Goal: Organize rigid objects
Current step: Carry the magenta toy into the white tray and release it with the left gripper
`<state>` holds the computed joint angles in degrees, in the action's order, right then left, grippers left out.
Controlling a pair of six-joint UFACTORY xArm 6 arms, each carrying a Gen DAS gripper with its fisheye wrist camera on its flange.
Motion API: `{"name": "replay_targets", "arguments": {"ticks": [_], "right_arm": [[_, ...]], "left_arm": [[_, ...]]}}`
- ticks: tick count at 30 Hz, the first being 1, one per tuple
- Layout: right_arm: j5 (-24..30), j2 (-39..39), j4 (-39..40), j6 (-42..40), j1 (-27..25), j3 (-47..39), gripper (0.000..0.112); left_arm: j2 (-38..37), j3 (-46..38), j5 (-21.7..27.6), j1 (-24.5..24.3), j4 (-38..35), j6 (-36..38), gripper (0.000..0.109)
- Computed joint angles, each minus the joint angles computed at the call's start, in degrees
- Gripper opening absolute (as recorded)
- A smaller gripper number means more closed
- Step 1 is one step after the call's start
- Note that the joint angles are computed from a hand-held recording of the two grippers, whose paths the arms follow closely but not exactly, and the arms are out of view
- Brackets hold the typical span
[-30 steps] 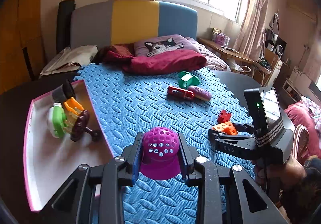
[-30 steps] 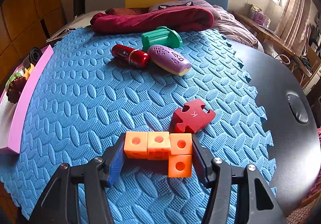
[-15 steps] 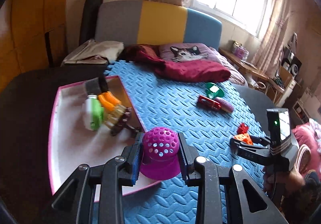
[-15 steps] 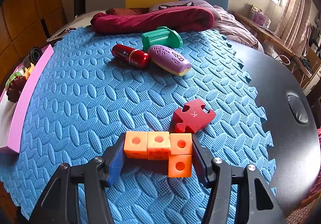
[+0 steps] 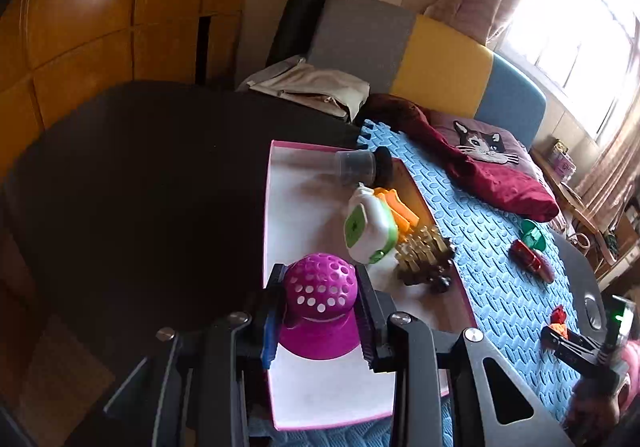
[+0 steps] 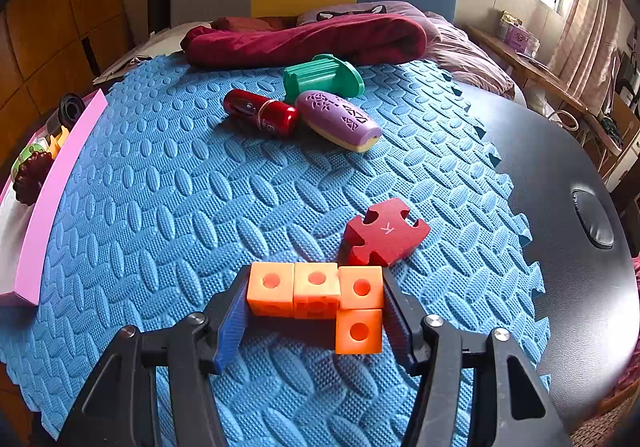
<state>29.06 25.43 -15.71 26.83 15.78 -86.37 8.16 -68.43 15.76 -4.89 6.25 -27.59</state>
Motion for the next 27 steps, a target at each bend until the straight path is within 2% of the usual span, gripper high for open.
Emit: {"name": "replay_targets", "arguments": {"ticks": [2,5,8,12,18,22,25,27], "right_arm": [[0.0,0.0,0.0,0.0,0.0,-0.1,0.060],[0.0,0.0,0.0,0.0,0.0,0.0,0.060],[0.0,0.0,0.0,-0.1,0.0,0.0,0.060],[0.0,0.1,-0.1,-0.1,0.0,-0.1,0.060],[-0.1,0.3,0.1,-0.5,0.0,-0.4,0.060],[-0.2,0.5,0.0,-0.4,0.0,-0.5,0.060],[-0.2,0.5,0.0,-0.4,0.0,-0.6,0.060],[-0.3,0.4,-0.1,-0.3,0.0,-0.4,0.060]], "left_arm": [[2.1,-2.5,0.7,0.3,-6.0,4.6,0.032],[6.2,-8.3,3.2,0.9,-11.1,8.8,0.032],[11.2,-15.0,4.9,1.3,-8.9,8.4,0.032],[19.0,-25.7,9.3,1.7,-11.0,11.6,0.032],[28.8,-40.2,15.5,2.1,-10.6,12.4,0.033],[34.1,-47.4,19.0,2.5,-7.3,9.5,0.034],[33.8,-46.7,19.4,2.6,-5.2,6.8,0.039],[31.5,-42.7,17.1,2.5,-4.3,6.1,0.039]]}}
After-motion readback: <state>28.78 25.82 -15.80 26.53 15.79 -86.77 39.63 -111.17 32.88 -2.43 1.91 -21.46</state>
